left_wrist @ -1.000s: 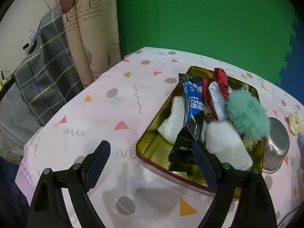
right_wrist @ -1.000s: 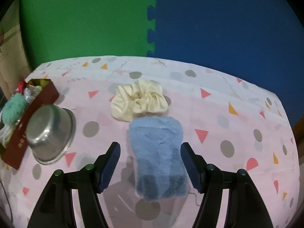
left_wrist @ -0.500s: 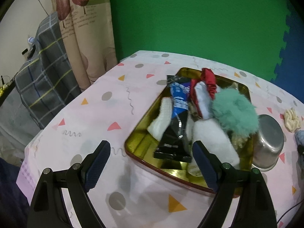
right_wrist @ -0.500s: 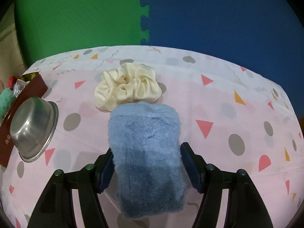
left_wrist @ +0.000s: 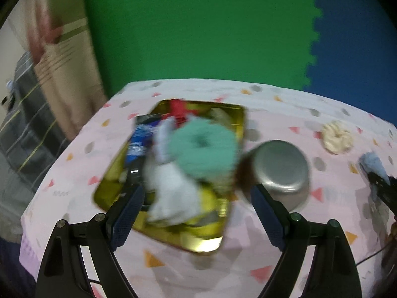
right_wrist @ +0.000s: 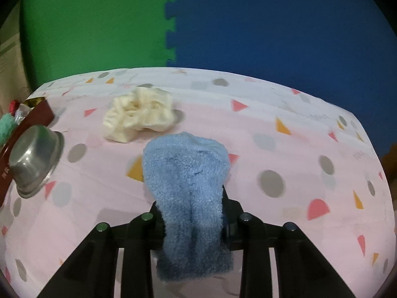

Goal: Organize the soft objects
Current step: 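Grasp the blue fuzzy towel from the table with the right gripper, then grasp the cream satin scrunchie with the left gripper while the right holds the towel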

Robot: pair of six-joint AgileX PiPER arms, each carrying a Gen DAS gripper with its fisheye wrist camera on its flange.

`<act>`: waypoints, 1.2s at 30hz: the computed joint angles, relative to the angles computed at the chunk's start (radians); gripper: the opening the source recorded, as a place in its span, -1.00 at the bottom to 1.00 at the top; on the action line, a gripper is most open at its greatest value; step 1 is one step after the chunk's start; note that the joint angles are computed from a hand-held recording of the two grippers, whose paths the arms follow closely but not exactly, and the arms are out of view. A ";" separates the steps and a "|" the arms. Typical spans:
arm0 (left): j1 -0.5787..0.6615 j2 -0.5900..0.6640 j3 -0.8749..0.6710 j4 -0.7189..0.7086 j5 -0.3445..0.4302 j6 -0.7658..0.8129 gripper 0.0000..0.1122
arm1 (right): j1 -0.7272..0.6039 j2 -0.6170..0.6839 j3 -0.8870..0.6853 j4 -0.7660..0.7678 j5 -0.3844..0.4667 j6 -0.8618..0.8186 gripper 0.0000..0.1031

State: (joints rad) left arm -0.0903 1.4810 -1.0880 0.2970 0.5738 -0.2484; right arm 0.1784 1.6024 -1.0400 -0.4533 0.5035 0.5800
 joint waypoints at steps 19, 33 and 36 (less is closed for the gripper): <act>-0.356 0.262 -0.256 -0.104 0.018 0.103 0.53 | -0.262 -0.126 0.149 0.079 -0.048 -0.170 -0.39; -0.370 0.585 -0.670 -0.209 0.145 0.200 0.53 | -0.290 -0.130 0.156 0.160 -0.067 -0.246 -0.37; -0.373 0.658 -0.777 -0.243 0.186 0.226 0.54 | -0.290 -0.129 0.156 0.162 -0.067 -0.246 -0.37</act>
